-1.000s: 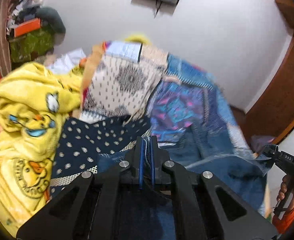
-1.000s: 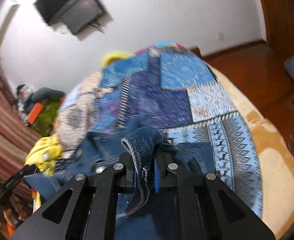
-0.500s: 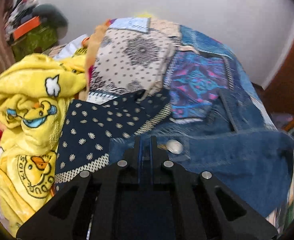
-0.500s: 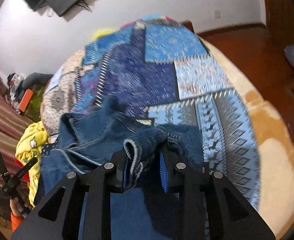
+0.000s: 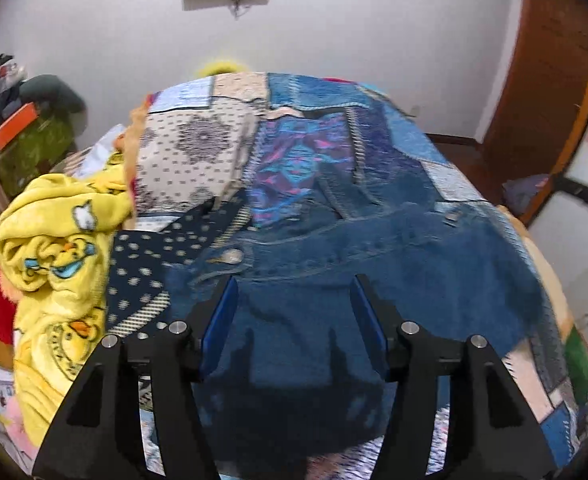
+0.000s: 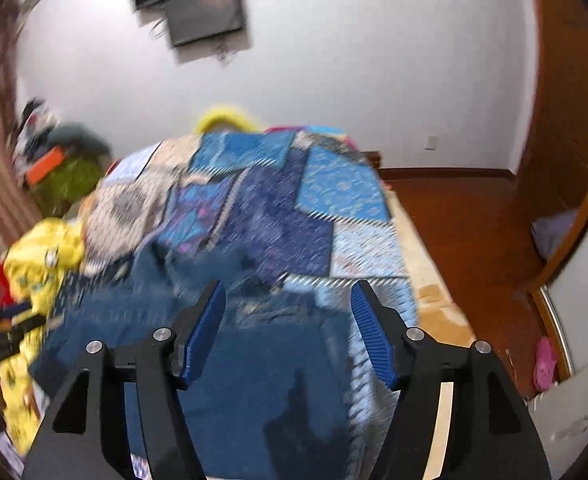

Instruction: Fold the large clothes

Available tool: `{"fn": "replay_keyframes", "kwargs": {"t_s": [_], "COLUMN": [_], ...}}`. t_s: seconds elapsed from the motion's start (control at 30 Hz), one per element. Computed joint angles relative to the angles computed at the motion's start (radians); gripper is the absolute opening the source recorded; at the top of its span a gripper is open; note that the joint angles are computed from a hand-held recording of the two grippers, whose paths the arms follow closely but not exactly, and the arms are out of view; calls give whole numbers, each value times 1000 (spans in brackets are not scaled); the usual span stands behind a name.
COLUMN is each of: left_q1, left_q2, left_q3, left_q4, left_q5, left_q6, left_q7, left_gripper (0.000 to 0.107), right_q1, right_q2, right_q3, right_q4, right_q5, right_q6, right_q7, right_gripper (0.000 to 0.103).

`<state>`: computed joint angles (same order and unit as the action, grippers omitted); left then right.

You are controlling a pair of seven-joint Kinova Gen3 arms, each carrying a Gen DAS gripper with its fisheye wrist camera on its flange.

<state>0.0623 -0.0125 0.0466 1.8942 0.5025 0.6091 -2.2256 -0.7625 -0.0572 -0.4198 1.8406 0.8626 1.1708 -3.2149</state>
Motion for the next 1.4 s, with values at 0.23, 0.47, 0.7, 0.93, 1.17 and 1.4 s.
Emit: {"fn": "replay_keyframes", "kwargs": {"t_s": [0.23, 0.47, 0.7, 0.93, 1.17, 1.4], "left_q1": [50, 99, 84, 58, -21, -26], "left_q2": [8, 116, 134, 89, 58, 0], "left_q3": [32, 72, 100, 75, 40, -1], "left_q4": [52, 64, 124, 171, 190, 228], "left_q5": [3, -108, -165, -184, -160, -242], "left_q6": [-26, -88, -181, -192, -154, -178], "left_q7": [-19, 105, 147, 154, 188, 263], "left_gripper": [71, 71, 73, 80, 81, 81], "right_q1": [-55, -99, -114, -122, -117, -111], "right_q2": [126, 209, 178, 129, 84, 69], "right_q3": [30, 113, 150, 107, 36, 38], "right_q4": [10, 23, 87, 135, 162, 150], "right_q5": [-9, -72, -120, -134, -146, -222], "right_q6": [-171, -275, -273, -184, -98, -28], "right_q7": [14, 77, 91, 65, 3, -24], "right_gripper": [71, 71, 83, 83, 83, 83]}}
